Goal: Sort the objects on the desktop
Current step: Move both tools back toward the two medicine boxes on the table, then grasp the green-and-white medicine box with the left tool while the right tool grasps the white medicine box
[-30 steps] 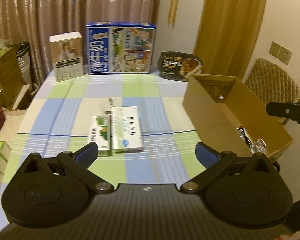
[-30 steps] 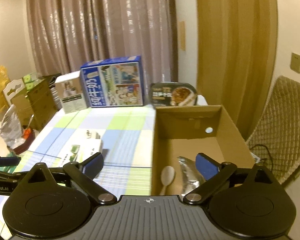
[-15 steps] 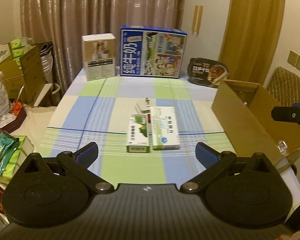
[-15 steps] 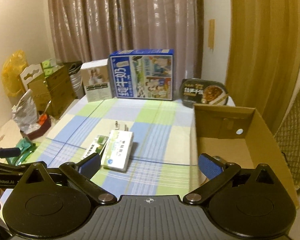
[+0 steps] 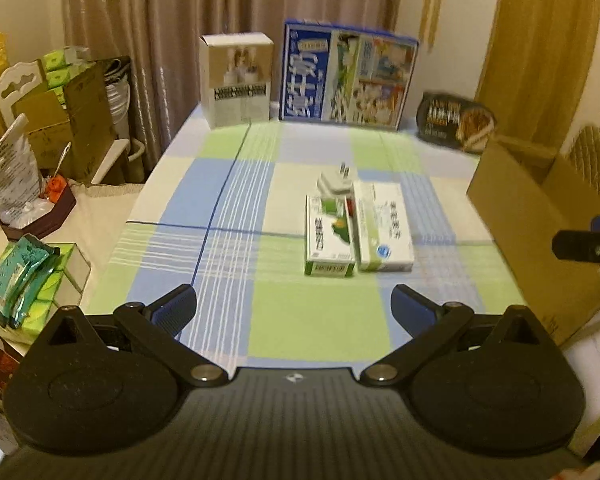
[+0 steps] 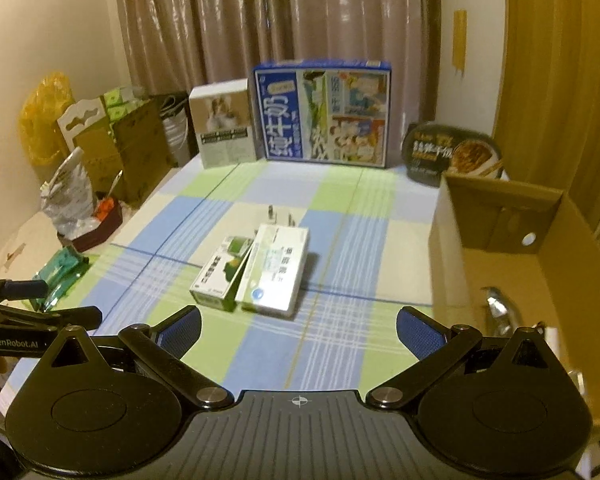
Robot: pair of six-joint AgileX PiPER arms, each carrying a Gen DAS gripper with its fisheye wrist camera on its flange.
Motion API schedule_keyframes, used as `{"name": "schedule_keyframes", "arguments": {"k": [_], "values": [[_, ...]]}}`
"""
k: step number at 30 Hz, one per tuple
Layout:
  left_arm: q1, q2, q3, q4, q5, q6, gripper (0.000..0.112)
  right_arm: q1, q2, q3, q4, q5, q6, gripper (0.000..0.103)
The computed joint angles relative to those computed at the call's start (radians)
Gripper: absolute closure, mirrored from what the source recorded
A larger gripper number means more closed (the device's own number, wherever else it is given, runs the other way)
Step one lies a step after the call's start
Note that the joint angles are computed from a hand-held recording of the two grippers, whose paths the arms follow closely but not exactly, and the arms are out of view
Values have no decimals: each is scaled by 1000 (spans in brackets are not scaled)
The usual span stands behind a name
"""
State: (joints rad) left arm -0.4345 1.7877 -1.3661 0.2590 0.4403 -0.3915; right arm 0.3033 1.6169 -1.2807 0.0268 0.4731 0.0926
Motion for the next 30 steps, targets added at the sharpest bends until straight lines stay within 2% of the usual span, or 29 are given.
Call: {"name": "schedule_keyframes", "arguments": {"k": [5,11,20,30], "values": [[20,78,-65,-47,24,95,11,-3,78,-28,36,-17,-21,2],[34,198,-161,-68,21,135,11,-17,190,-83,98,-41,-56,2],[41,362,-331,-148,24,238,11,-29,342,-228,141,-21,-108,2],[70,542,-622,-308,169,419,13,-54,486,-432,181,42,-127,2]]}}
